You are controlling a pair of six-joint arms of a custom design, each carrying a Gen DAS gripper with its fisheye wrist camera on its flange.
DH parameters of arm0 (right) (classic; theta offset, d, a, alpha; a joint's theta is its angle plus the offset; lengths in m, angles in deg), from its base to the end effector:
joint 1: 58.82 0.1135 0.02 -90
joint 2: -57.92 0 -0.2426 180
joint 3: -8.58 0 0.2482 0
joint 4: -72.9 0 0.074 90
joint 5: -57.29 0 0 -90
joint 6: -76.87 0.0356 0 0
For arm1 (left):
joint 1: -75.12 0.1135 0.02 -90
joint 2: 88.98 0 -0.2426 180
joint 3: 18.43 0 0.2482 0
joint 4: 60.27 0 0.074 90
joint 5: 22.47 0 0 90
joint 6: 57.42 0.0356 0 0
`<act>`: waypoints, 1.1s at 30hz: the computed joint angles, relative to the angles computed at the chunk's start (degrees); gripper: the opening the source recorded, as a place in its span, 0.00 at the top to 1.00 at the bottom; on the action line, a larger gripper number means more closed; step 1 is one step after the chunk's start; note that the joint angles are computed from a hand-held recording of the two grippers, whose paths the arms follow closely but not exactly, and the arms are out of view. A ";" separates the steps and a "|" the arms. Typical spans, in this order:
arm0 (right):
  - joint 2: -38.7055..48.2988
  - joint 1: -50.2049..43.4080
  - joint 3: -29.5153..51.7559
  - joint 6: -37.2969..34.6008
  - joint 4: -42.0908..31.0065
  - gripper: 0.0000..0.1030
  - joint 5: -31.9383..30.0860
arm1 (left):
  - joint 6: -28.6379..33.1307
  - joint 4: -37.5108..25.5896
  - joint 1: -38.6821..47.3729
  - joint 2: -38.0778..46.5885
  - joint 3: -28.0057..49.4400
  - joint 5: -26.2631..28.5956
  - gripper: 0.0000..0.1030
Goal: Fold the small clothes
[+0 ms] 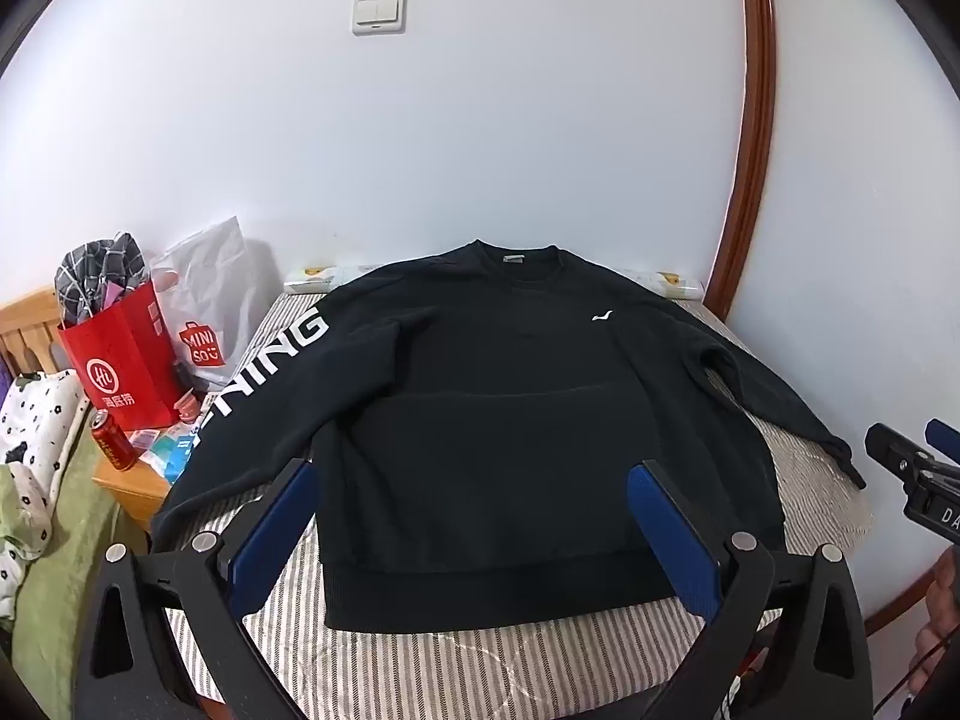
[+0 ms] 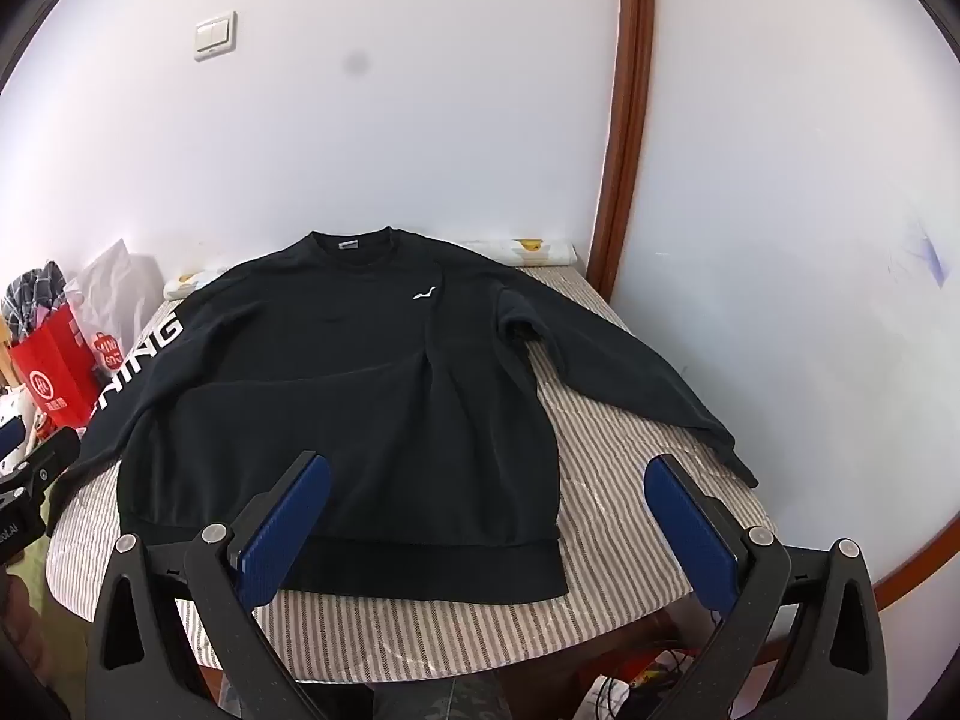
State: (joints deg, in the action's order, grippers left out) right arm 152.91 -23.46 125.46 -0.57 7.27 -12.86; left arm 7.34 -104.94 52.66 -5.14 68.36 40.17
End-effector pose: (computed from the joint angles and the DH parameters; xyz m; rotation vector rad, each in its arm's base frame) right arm 0.2917 0.1921 0.3734 -0.2827 2.2614 0.0308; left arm 0.3026 -0.1074 0.2972 -0.2922 2.1852 0.0908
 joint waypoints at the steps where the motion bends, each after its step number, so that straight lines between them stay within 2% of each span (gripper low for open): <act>1: -0.15 -0.08 -0.16 0.08 0.24 0.00 -0.26 | 0.03 0.51 -0.04 -0.28 -0.30 -0.09 0.00; 7: -0.70 -1.90 -0.38 -0.92 0.42 0.00 -2.01 | 0.22 3.27 -1.94 -1.64 -3.00 -2.35 0.00; 10: -1.00 -1.72 -0.56 -0.78 0.05 0.00 -1.55 | 0.91 2.05 -1.68 -0.15 -0.67 -1.59 0.00; 33: -1.98 -0.31 -1.18 -0.61 0.20 0.00 0.38 | -0.43 1.82 -2.91 -1.25 -0.98 -3.25 0.00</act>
State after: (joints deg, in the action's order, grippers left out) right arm 150.93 -23.76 124.28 -1.17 7.46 -12.48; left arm 6.91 -103.12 49.75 -6.39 67.37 36.92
